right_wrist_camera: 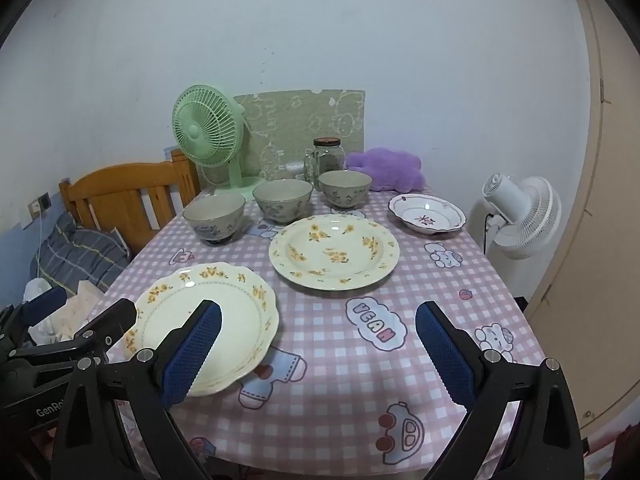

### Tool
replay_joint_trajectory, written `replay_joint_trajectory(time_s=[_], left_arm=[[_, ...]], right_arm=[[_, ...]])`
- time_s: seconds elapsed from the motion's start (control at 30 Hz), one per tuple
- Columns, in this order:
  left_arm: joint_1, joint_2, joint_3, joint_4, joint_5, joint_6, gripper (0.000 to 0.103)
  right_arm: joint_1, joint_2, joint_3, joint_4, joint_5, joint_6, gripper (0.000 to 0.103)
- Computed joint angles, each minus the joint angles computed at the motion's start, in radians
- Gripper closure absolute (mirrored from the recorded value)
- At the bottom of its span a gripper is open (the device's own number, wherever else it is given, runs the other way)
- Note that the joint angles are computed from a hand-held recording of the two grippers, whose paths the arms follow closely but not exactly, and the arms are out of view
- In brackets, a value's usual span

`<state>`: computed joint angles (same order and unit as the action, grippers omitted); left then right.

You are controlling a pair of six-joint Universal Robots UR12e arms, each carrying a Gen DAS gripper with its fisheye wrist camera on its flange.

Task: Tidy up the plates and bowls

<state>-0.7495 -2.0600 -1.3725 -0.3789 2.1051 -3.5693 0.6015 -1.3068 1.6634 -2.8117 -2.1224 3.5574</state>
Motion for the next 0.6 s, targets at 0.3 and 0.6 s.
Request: replay_joint_trajectory(time_s=[0.3, 0.6], left_arm=[[0.008, 0.012, -0.004, 0.000, -0.035, 0.008, 0.000], [0.002, 0.004, 0.006, 0.004, -0.023, 0.028, 0.000]], right_arm=[[-0.004, -0.009, 0.000, 0.027, -0.004, 0.026, 0.004], [-0.003, -0.013, 0.010, -0.004, -0.016, 0.026, 0.004]])
